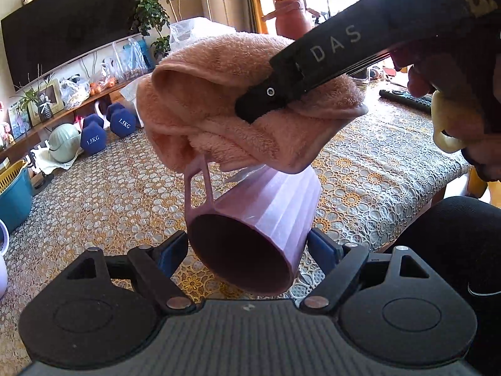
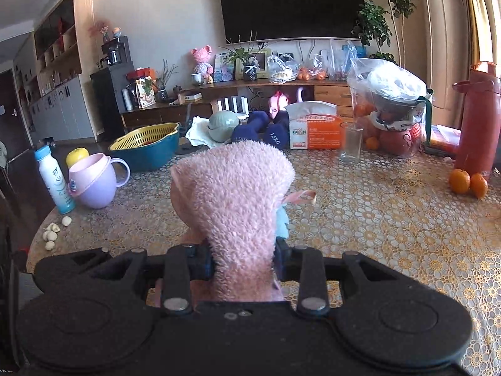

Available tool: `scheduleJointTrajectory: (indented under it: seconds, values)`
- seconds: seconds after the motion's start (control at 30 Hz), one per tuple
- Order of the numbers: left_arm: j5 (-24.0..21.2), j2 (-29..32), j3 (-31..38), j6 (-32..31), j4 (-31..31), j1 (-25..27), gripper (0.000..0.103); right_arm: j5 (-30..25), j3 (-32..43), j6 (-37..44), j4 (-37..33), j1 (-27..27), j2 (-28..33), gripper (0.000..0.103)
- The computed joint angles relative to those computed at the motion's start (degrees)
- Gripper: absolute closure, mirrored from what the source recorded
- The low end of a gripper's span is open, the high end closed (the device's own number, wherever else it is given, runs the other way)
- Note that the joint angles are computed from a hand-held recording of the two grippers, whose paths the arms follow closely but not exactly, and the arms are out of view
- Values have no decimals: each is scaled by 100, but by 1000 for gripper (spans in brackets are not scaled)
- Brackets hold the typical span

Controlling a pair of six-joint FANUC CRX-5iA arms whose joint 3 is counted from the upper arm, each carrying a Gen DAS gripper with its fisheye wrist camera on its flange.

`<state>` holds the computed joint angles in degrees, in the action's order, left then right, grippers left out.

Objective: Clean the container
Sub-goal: 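Rub the towel around the cup body with the right tool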

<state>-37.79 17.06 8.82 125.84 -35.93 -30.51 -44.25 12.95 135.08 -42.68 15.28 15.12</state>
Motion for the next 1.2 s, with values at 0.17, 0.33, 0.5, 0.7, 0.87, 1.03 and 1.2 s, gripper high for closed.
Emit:
scheduleJointTrajectory:
  seconds: [0.17, 0.33, 0.5, 0.7, 0.87, 1.03, 1.2]
  values:
    - [52, -36, -55, -67, 169, 67, 19, 724, -287, -390, 691, 234, -63, 70]
    - [-98, 13, 40, -98, -16, -33, 19, 1057, -468, -1351, 1470, 307, -50, 70]
    - [-90, 22, 53, -124, 60, -12, 19, 548, -364, -857, 491, -104, -272, 70]
    - [-106, 22, 56, -170, 132, 16, 19, -583, -167, -199, -499, -407, -371, 70]
    - [-101, 9, 38, -176, 296, 72, 19, -642, -339, -186, -333, -215, -401, 69]
    - [-70, -15, 3, -176, 375, 111, 19, -144, -585, -42, -66, -16, -502, 69]
    - [15, -48, -60, -207, 435, 151, 19, 113, -637, -108, 153, 44, -480, 69]
